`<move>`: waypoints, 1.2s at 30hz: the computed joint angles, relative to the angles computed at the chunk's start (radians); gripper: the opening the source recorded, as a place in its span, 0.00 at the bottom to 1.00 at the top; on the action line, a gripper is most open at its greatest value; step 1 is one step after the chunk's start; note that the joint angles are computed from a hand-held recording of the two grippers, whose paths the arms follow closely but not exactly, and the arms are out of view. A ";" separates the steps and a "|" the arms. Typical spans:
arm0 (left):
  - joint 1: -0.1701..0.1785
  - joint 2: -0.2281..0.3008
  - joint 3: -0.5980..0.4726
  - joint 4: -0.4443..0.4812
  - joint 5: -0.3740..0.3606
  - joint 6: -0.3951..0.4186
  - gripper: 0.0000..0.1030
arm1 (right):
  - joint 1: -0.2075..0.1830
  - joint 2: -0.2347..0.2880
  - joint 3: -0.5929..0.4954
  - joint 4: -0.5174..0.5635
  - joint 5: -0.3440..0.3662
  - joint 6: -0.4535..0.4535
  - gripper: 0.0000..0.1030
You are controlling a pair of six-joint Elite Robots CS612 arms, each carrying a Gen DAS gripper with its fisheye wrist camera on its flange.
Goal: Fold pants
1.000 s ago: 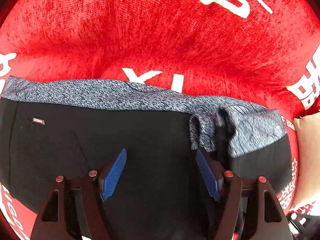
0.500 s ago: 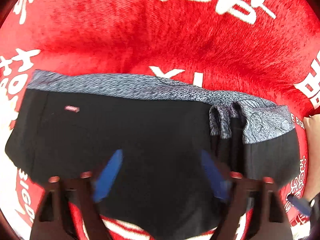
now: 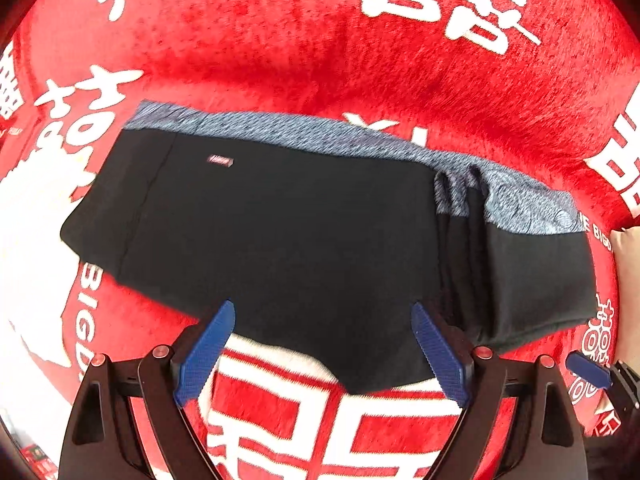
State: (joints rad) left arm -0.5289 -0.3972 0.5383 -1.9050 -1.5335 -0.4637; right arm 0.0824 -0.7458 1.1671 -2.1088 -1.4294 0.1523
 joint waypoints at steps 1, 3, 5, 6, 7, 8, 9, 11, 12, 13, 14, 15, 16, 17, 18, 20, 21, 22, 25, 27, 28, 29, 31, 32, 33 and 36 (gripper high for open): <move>0.001 -0.003 0.010 -0.006 0.000 -0.005 0.88 | 0.002 0.001 -0.002 0.006 -0.001 0.002 0.79; 0.004 -0.013 0.033 -0.006 -0.002 -0.020 0.88 | 0.004 0.006 -0.012 0.020 -0.004 -0.004 0.80; 0.007 -0.016 0.047 -0.006 -0.003 -0.034 0.88 | 0.008 0.015 -0.026 0.032 -0.010 -0.010 0.81; 0.009 -0.021 0.058 -0.010 -0.004 -0.038 0.88 | 0.009 0.018 -0.034 0.040 -0.011 -0.009 0.81; 0.010 -0.026 0.067 -0.012 -0.005 -0.041 0.88 | 0.010 0.023 -0.041 0.047 -0.011 -0.005 0.81; 0.012 -0.033 0.081 -0.017 -0.007 -0.045 0.88 | 0.011 0.028 -0.049 0.054 -0.010 0.002 0.81; 0.014 -0.038 0.093 -0.021 -0.009 -0.046 0.88 | 0.012 0.031 -0.055 0.059 -0.007 0.007 0.81; 0.016 -0.046 0.109 -0.023 -0.010 -0.045 0.88 | 0.015 0.039 -0.068 0.070 -0.005 0.018 0.81; 0.017 -0.050 0.115 -0.026 -0.011 -0.045 0.88 | 0.017 0.042 -0.075 0.075 -0.007 0.022 0.81; 0.018 -0.053 0.122 -0.028 -0.012 -0.045 0.88 | 0.019 0.046 -0.083 0.081 -0.010 0.024 0.81; 0.019 -0.055 0.127 -0.029 -0.013 -0.044 0.88 | 0.022 0.051 -0.091 0.090 -0.012 0.025 0.81; 0.021 -0.057 0.132 -0.031 -0.018 -0.044 0.88 | 0.024 0.054 -0.097 0.096 -0.015 0.026 0.81; 0.023 -0.058 0.135 -0.032 -0.022 -0.044 0.88 | 0.026 0.057 -0.103 0.099 -0.017 0.027 0.81; 0.025 -0.060 0.139 -0.034 -0.026 -0.044 0.88 | 0.029 0.061 -0.110 0.103 -0.020 0.028 0.81; 0.027 -0.061 0.142 -0.038 -0.030 -0.043 0.88 | 0.031 0.065 -0.117 0.105 -0.027 0.030 0.81; 0.030 -0.062 0.147 -0.041 -0.033 -0.041 0.88 | 0.034 0.073 -0.132 0.105 -0.045 0.039 0.81; 0.031 -0.064 0.152 -0.046 -0.030 -0.042 0.88 | 0.034 0.078 -0.140 0.106 -0.051 0.046 0.81; 0.032 -0.066 0.156 -0.048 -0.029 -0.042 0.88 | 0.035 0.084 -0.151 0.106 -0.058 0.058 0.81; 0.042 -0.073 0.175 -0.066 -0.046 -0.057 0.88 | 0.034 0.112 -0.194 0.114 -0.077 0.101 0.81; 0.051 -0.081 0.196 -0.089 -0.061 -0.072 0.88 | 0.036 0.131 -0.222 0.124 -0.089 0.112 0.81; 0.054 -0.085 0.205 -0.097 -0.066 -0.080 0.88 | 0.038 0.142 -0.239 0.134 -0.098 0.113 0.83; 0.060 -0.088 0.216 -0.105 -0.077 -0.093 0.88 | 0.040 0.155 -0.258 0.151 -0.107 0.110 0.85; 0.068 -0.092 0.229 -0.109 -0.088 -0.118 0.88 | 0.044 0.177 -0.286 0.180 -0.119 0.108 0.86; 0.075 -0.097 0.244 -0.118 -0.094 -0.139 0.88 | 0.048 0.187 -0.297 0.191 -0.134 0.101 0.90; 0.080 -0.102 0.257 -0.125 -0.097 -0.156 0.88 | 0.051 0.192 -0.302 0.192 -0.142 0.092 0.92; 0.095 -0.117 0.299 -0.165 -0.109 -0.207 0.88 | 0.060 0.196 -0.303 0.185 -0.158 0.073 0.99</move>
